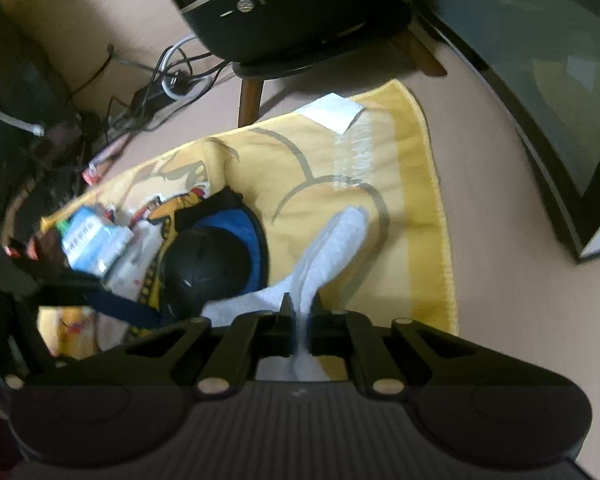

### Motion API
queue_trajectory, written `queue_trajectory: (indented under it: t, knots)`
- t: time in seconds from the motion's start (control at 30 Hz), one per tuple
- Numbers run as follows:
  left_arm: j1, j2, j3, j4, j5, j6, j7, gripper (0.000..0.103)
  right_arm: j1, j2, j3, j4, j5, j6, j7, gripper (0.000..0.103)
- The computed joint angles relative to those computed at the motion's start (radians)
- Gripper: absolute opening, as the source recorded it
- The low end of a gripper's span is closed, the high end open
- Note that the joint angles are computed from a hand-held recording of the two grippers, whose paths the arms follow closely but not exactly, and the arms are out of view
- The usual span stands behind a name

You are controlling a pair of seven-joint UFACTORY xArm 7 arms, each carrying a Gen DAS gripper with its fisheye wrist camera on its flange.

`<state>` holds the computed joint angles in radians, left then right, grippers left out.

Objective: Organize soft objects
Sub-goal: 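Move the left gripper to the black eye mask while the right gripper wipes it with tissue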

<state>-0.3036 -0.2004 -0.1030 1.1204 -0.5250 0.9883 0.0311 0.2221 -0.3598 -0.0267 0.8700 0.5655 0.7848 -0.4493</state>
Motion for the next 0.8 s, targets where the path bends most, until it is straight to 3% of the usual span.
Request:
queue_trajectory:
  t: [0.2, 0.33, 0.47, 0.63, 0.8]
  knots:
    - [-0.008, -0.033, -0.008, -0.056, -0.003, -0.080, -0.014, 0.103, 0.010, 0.000, 0.075, -0.027, -0.218, -0.158, -0.056, 0.005]
    - [-0.022, -0.090, -0.019, -0.130, 0.018, -0.154, -0.027, 0.103, 0.023, 0.041, 0.044, -0.003, -0.216, -0.193, -0.083, 0.016]
    - [-0.046, -0.140, -0.043, -0.197, 0.077, -0.220, -0.062, 0.103, 0.021, 0.082, 0.024, 0.025, -0.186, -0.216, -0.114, 0.017]
    - [-0.069, -0.185, -0.026, -0.245, 0.085, -0.235, -0.118, 0.103, -0.002, 0.125, 0.042, 0.093, -0.214, -0.161, -0.085, 0.012]
    - [-0.098, -0.205, 0.018, -0.259, 0.001, -0.284, -0.100, 0.103, -0.002, 0.134, -0.013, 0.203, -0.017, 0.035, -0.142, 0.011]
